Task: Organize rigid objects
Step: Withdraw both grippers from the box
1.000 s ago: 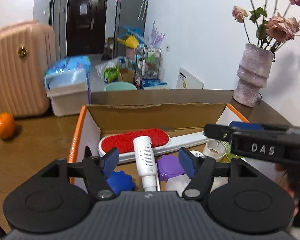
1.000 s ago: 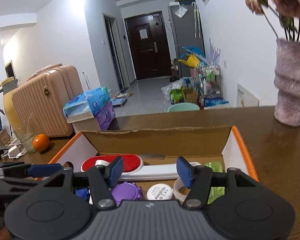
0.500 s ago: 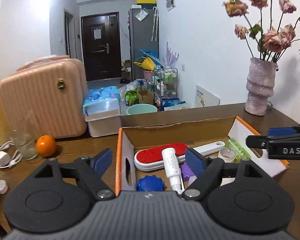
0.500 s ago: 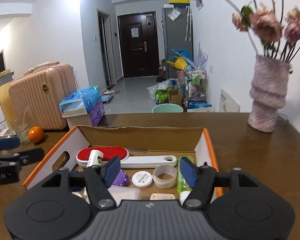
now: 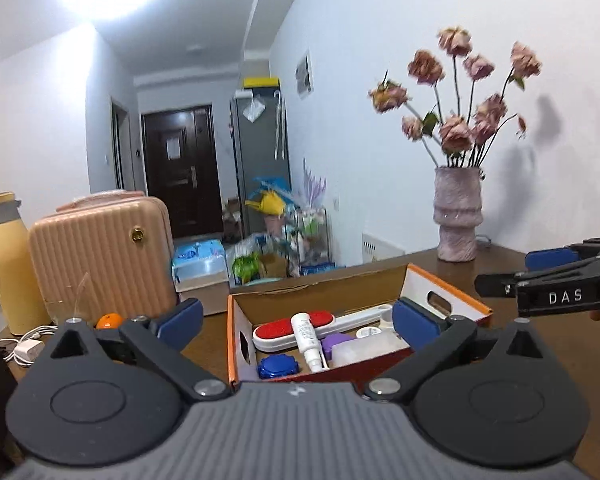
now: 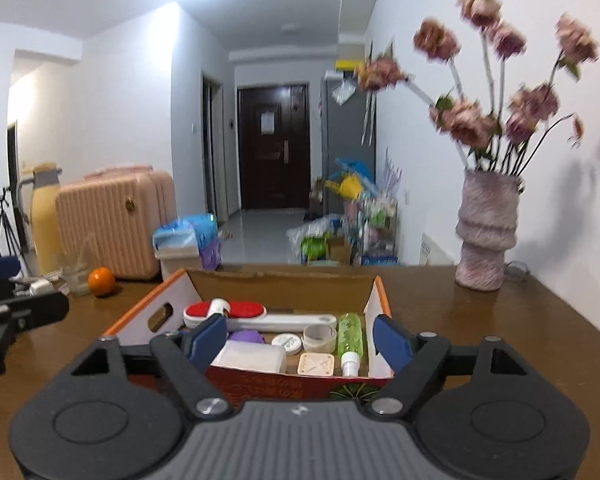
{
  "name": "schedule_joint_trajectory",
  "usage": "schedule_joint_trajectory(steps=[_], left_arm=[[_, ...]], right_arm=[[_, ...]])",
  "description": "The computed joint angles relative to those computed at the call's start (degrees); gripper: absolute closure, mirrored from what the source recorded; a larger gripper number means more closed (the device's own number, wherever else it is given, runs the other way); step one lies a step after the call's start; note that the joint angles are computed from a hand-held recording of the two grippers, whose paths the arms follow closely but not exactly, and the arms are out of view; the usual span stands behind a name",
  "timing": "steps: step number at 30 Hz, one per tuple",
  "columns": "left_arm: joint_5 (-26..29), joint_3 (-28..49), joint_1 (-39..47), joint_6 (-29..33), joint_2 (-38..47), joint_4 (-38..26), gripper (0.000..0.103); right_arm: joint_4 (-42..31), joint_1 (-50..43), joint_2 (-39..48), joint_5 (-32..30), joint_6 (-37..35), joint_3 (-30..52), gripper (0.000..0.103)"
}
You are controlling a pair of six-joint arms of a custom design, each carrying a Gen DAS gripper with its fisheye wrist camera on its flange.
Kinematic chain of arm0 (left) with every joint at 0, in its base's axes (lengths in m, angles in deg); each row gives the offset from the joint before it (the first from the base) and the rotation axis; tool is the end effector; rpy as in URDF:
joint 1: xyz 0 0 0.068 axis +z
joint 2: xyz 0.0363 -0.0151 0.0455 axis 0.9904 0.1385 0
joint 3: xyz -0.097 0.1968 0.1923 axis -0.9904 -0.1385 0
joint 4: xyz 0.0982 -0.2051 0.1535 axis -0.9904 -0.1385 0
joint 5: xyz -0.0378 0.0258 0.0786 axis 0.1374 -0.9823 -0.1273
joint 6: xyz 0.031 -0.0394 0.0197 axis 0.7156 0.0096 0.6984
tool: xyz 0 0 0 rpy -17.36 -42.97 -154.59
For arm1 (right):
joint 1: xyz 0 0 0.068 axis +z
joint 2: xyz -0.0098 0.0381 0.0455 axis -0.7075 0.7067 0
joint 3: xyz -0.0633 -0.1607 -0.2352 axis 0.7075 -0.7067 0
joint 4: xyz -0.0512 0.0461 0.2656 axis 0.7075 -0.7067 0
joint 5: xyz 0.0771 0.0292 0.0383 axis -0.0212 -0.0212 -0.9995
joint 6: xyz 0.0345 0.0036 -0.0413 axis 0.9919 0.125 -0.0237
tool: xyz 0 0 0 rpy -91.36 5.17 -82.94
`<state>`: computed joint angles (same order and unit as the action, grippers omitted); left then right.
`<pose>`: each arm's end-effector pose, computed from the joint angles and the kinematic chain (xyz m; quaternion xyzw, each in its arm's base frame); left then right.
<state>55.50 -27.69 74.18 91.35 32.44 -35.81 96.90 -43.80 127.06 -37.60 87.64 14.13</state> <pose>0.2909 -0.0465 0.2511 0.1685 0.7644 -0.0647 0.6189 0.2782 0.0058 0.2481 0.0198 0.8075 0.0245 0.5890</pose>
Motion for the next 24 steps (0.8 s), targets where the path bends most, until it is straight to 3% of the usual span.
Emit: schedule_joint_trajectory(steps=[4, 8, 13, 17, 22, 24], left_arm=[[1.2, -7.2, 0.5, -0.4, -8.1, 1.7, 0.0], [4.0, -13.4, 3.0, -2.1, -16.8, 1.4, 0.0], [6.6, -18.9, 6.5, -3.9, -27.5, -1.8, 0.0], [9.6, -21.9, 9.8, -4.9, -36.9, -8.5, 0.0], [21.2, -26.0, 21.0, -1.7, -53.2, -22.0, 0.0], [29.6, -27.9, 28.9, 0.2, -60.4, -28.1, 0.0]], right_arm=[[3.5, 2.4, -8.4, 2.5, 0.6, -7.5, 0.016], [1.1, 5.2, -16.5, 4.6, 0.7, -12.3, 0.016], [-6.8, 12.2, -28.4, 12.8, 1.2, -16.3, 0.015], [-16.9, 20.0, -40.3, 20.1, 3.3, -18.6, 0.014], [-30.1, 41.3, -54.5, 39.9, 6.3, -22.2, 0.005], [-35.2, 54.0, -57.0, 50.8, 8.7, -23.7, 0.005]])
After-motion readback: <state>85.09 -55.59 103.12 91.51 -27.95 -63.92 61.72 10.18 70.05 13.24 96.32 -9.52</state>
